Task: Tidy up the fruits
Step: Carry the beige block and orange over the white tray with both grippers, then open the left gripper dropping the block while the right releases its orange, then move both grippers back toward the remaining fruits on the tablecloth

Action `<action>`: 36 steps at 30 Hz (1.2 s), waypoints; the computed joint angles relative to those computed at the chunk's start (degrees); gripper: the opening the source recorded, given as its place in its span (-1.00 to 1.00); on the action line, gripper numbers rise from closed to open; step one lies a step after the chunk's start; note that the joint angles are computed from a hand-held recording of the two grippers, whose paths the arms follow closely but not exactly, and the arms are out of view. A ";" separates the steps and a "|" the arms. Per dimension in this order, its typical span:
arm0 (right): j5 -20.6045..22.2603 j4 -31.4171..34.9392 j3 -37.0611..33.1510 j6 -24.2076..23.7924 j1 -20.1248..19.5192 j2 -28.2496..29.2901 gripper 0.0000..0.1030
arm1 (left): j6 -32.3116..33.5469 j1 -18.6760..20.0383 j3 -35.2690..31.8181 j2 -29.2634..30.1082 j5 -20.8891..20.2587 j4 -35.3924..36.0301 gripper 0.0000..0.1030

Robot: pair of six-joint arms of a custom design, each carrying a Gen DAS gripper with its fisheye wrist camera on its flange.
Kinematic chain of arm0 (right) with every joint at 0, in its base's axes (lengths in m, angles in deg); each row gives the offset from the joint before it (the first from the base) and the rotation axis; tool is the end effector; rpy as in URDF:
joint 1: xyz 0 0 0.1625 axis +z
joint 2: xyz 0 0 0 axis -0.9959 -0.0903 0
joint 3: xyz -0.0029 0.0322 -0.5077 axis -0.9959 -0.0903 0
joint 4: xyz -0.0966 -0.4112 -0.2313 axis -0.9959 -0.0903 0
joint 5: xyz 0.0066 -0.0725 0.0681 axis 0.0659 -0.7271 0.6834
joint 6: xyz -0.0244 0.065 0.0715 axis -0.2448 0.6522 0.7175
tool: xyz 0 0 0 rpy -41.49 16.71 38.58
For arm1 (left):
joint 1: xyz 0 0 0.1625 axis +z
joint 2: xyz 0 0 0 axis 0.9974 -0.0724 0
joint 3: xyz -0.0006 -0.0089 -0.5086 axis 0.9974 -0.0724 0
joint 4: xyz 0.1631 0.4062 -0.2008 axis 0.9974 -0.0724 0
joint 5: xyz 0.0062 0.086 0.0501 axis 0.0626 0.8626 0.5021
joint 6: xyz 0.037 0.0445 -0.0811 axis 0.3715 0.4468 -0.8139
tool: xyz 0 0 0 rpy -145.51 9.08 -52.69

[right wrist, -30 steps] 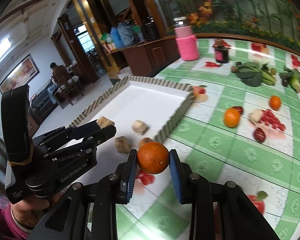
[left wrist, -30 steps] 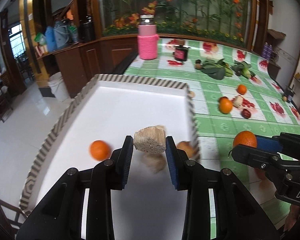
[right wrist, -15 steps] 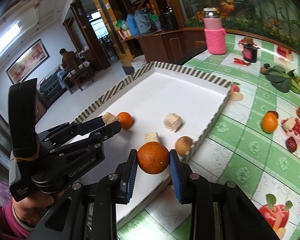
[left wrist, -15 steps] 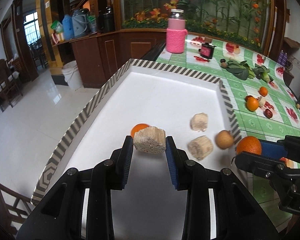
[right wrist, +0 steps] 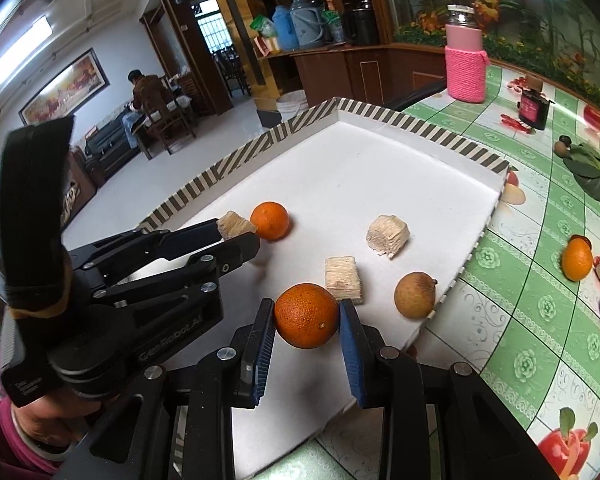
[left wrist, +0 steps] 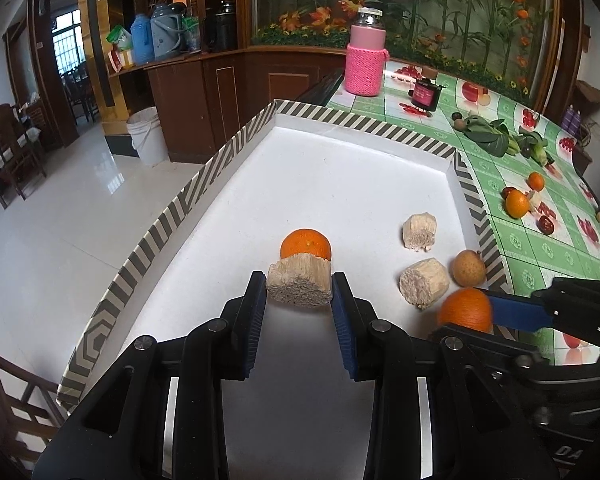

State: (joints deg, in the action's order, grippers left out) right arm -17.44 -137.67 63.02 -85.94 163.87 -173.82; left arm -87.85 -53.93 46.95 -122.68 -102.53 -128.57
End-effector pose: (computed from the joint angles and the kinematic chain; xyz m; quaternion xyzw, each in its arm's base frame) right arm 0.0218 -0.5272 0.3315 0.3164 -0.9212 0.1590 0.1615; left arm -0.4018 -0.5065 -0.0721 0.1478 0.8625 -0.3403 0.3441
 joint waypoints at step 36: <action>4.28 -6.27 1.29 0.06 -5.50 -7.48 -0.39 | 0.48 -2.56 -5.00 2.77 0.37 -0.02 0.13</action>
